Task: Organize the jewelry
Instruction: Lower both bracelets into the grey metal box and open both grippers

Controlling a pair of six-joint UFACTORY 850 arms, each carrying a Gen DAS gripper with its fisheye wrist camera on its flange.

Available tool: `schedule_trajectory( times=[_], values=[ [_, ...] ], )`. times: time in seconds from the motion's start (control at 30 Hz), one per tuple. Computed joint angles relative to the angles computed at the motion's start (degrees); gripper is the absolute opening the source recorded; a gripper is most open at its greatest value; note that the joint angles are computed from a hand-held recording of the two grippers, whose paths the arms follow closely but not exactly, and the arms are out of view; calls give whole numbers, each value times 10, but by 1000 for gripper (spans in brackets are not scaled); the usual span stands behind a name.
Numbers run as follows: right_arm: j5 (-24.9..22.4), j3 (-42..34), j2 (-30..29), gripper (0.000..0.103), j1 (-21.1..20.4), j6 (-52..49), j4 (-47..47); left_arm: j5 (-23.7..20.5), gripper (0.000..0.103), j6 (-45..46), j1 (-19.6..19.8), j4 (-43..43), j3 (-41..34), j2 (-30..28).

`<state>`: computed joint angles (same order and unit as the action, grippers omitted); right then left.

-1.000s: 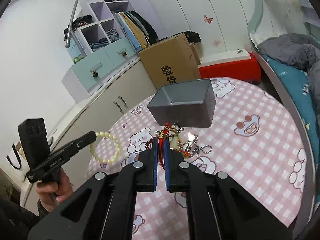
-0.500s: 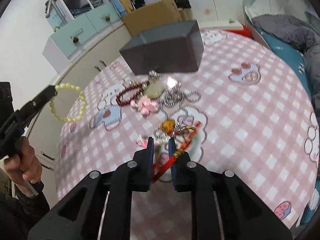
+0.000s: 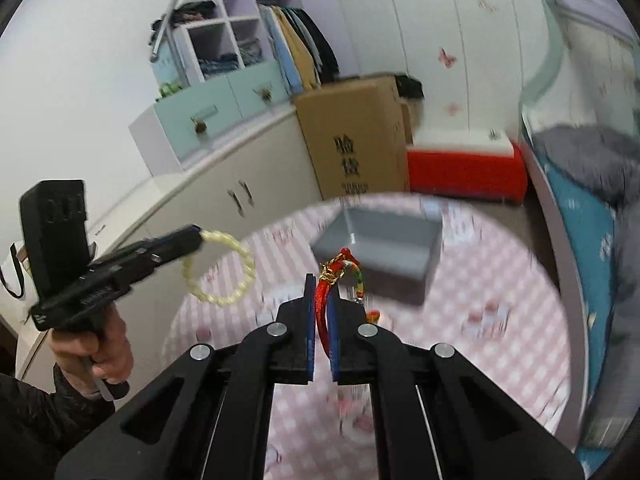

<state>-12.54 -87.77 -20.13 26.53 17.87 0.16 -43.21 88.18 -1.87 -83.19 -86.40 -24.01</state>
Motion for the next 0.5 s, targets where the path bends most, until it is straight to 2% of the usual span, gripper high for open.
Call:
schedule_trajectory(
  times=[0.13, 0.27, 0.43, 0.47, 0.5],
  values=[
    [-47, -97, -44, 4, -16, -61, 45, -9, 9, -97, -16, 71, -117, -59],
    [-131, -230, -127, 4, -36, -67, 58, -2, 9, -208, -38, 170, -241, -131],
    [-294, -428, -271, 8, -59, -39, 59, -48, 11, -409, -64, 343, -435, -252],
    [-320, -457, -293, 10, -61, -23, 57, -60, 23, -454, -70, 388, -482, -281],
    [-343, -479, -310, 21, -65, -6, 55, -64, 54, -489, -76, 427, -512, -299]
  ],
)
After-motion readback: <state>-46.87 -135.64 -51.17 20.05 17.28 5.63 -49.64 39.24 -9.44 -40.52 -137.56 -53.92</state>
